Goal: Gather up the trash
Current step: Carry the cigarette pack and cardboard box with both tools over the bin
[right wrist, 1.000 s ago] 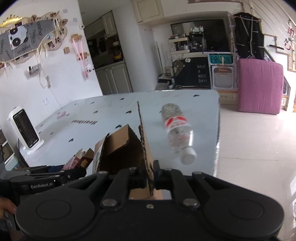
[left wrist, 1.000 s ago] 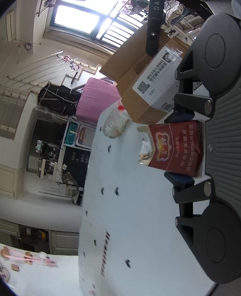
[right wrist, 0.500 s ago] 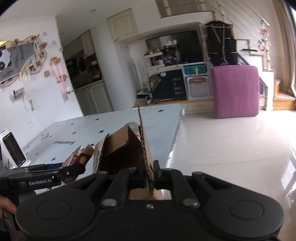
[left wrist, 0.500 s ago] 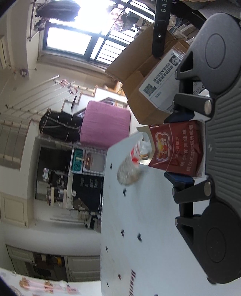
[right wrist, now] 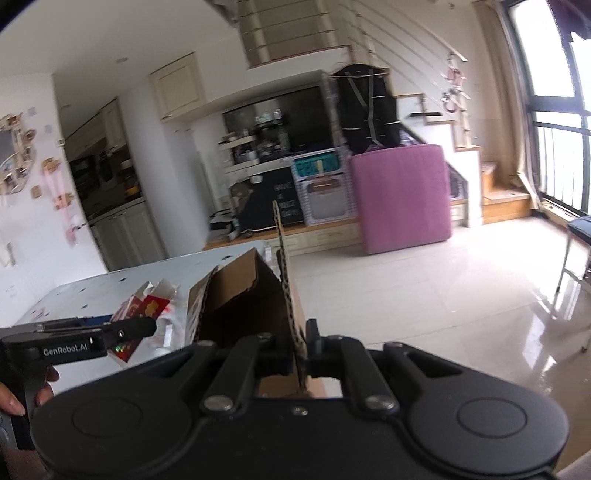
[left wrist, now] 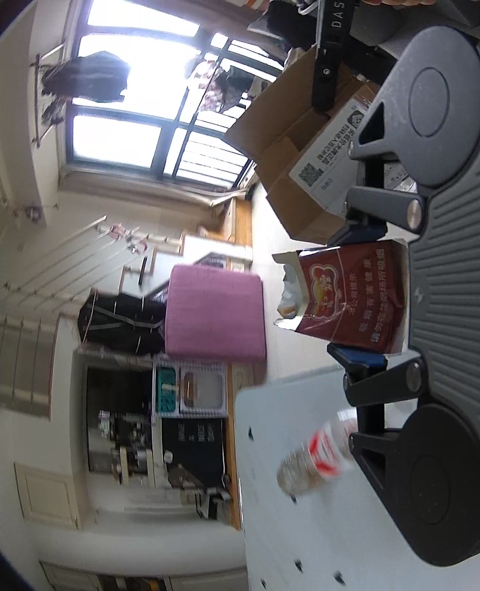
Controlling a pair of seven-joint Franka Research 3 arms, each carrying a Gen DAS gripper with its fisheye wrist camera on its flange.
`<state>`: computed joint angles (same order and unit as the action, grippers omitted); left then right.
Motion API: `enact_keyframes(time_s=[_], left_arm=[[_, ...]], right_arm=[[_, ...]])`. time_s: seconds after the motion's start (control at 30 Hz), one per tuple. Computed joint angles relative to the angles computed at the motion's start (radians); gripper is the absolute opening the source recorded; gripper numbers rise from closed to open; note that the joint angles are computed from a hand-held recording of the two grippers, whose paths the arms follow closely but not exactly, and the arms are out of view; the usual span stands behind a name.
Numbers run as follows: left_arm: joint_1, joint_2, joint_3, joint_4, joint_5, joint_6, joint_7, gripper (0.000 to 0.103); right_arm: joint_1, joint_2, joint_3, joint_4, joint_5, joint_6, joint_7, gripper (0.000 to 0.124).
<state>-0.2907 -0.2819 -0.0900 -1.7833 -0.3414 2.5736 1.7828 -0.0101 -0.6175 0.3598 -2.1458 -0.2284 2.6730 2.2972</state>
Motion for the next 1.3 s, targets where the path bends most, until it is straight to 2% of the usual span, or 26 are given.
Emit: enact_keyframes(time_s=[0.33, 0.63, 0.83, 0.93, 1.1, 1.3], left_arm=[[0.002, 0.227, -0.099, 0.172, 0.021, -0.056, -0.113, 0.054], [-0.002, 0.508, -0.183, 0.435, 0.159, -0.142, -0.224, 0.054], [-0.035, 0.718, -0.198, 0.678, 0.244, -0.247, -0.289, 0.054], [-0.075, 0.835, -0.169, 0.818, 0.311, -0.279, -0.367, 0.054], [-0.110, 0.876, -0.121, 0.780, 0.419, -0.207, -0.517, 0.054], [-0.125, 0.842, -0.096, 0.587, 0.530, -0.144, -0.671, 0.054]], right_arm=[[-0.063, -0.002, -0.041, -0.089, -0.006, 0.010, 0.019, 0.006], [-0.150, 0.083, -0.041, -0.115, -0.088, 0.032, 0.097, 0.006], [-0.176, 0.193, -0.046, -0.086, -0.178, 0.066, 0.191, 0.006], [-0.168, 0.266, -0.067, -0.060, -0.221, 0.085, 0.235, 0.006], [-0.139, 0.343, -0.111, -0.065, -0.302, 0.117, 0.293, 0.006], [-0.088, 0.443, -0.192, -0.092, -0.366, 0.193, 0.305, 0.006]])
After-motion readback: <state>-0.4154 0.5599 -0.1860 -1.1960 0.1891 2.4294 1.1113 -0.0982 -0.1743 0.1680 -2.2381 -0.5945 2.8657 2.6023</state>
